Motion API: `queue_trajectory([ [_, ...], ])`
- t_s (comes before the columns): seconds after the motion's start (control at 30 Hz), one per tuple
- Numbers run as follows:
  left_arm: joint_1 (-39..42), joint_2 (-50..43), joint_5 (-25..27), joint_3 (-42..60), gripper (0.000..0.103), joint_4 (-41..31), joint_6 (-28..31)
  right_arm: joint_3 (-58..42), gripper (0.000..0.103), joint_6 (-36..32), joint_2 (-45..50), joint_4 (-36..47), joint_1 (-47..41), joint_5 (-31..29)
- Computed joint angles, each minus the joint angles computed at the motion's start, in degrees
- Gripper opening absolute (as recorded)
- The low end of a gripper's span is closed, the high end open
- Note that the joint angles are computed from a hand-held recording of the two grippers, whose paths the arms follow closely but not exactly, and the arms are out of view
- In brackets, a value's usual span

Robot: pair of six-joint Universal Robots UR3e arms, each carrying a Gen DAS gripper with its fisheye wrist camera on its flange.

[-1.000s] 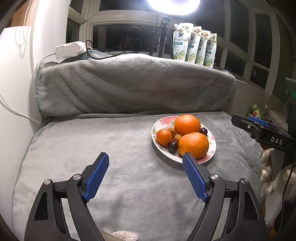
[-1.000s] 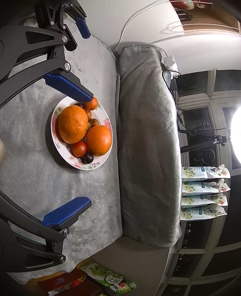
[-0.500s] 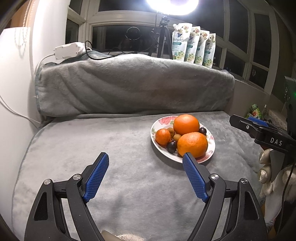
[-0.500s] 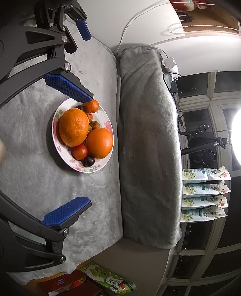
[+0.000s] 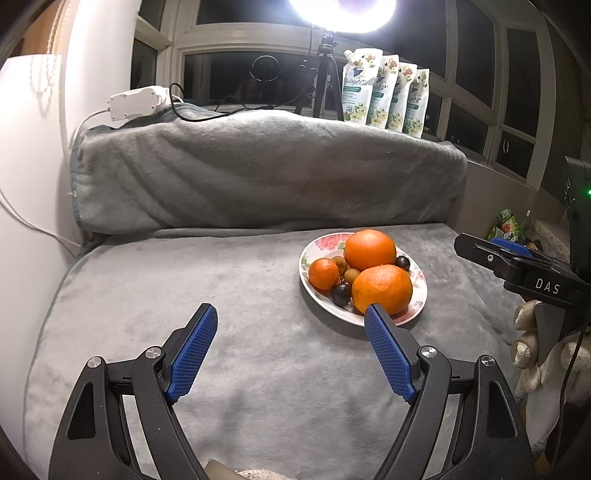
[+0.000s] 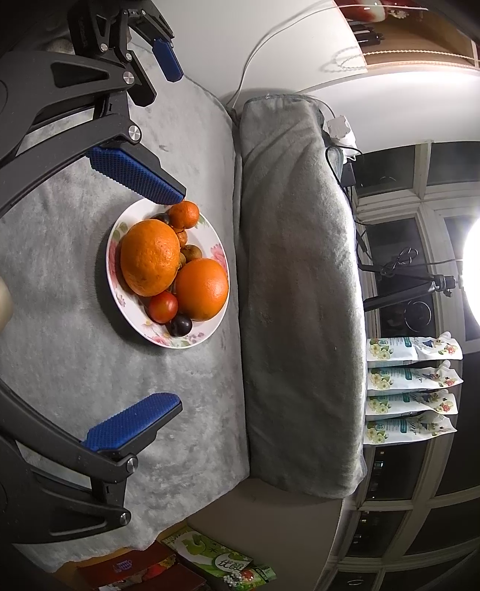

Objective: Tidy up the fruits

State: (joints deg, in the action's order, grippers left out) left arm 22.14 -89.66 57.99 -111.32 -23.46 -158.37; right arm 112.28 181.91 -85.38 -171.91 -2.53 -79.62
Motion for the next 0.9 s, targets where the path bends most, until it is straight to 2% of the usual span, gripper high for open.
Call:
queue_trajectory([
  [0.9, -0.2, 1.4, -0.2, -2.0, 0.082, 2.8, 0.1, 1.4, 0.103, 0.0, -0.7, 0.1, -0.2, 0.7],
])
